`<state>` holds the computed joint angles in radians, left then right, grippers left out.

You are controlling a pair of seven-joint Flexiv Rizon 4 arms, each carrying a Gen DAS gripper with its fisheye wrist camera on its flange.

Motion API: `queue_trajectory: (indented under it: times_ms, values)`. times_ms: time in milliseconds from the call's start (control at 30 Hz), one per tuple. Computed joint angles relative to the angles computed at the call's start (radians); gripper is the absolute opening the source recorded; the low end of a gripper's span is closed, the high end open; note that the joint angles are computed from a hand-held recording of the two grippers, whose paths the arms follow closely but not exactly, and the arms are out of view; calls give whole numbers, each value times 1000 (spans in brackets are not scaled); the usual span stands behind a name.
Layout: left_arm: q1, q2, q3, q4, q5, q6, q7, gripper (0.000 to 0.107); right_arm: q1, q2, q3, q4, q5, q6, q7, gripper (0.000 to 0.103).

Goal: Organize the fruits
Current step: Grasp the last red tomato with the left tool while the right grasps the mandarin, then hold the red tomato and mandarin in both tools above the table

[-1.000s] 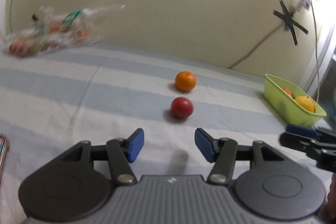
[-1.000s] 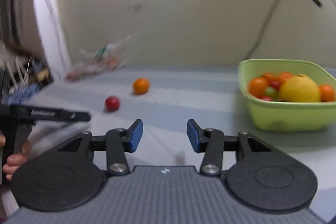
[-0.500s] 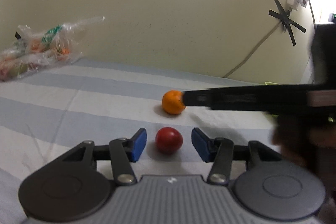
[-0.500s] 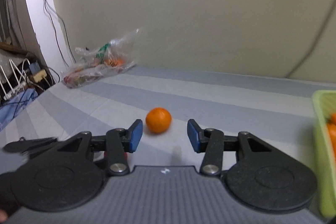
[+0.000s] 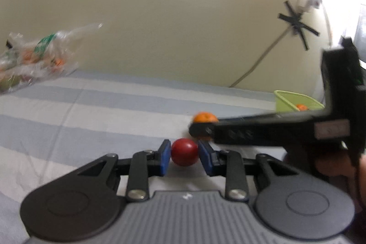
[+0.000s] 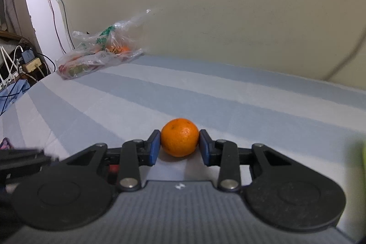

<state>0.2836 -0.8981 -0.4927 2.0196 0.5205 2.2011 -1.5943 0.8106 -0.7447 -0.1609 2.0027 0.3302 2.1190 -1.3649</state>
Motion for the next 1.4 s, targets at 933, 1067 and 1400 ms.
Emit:
queue_trajectory:
  times_ms: [933,1067,1400]
  values:
    - [132,-31,-158,185,54,-12,155,33,34,58,228,321,301,391,-155,41]
    - [115,-22,-142,179,55,-7,142,36,38,60,230,326,307,391,-165,44]
    - [105,-17,-125,170,83,6,121,44,54,59,224,317,334,381,-192,45]
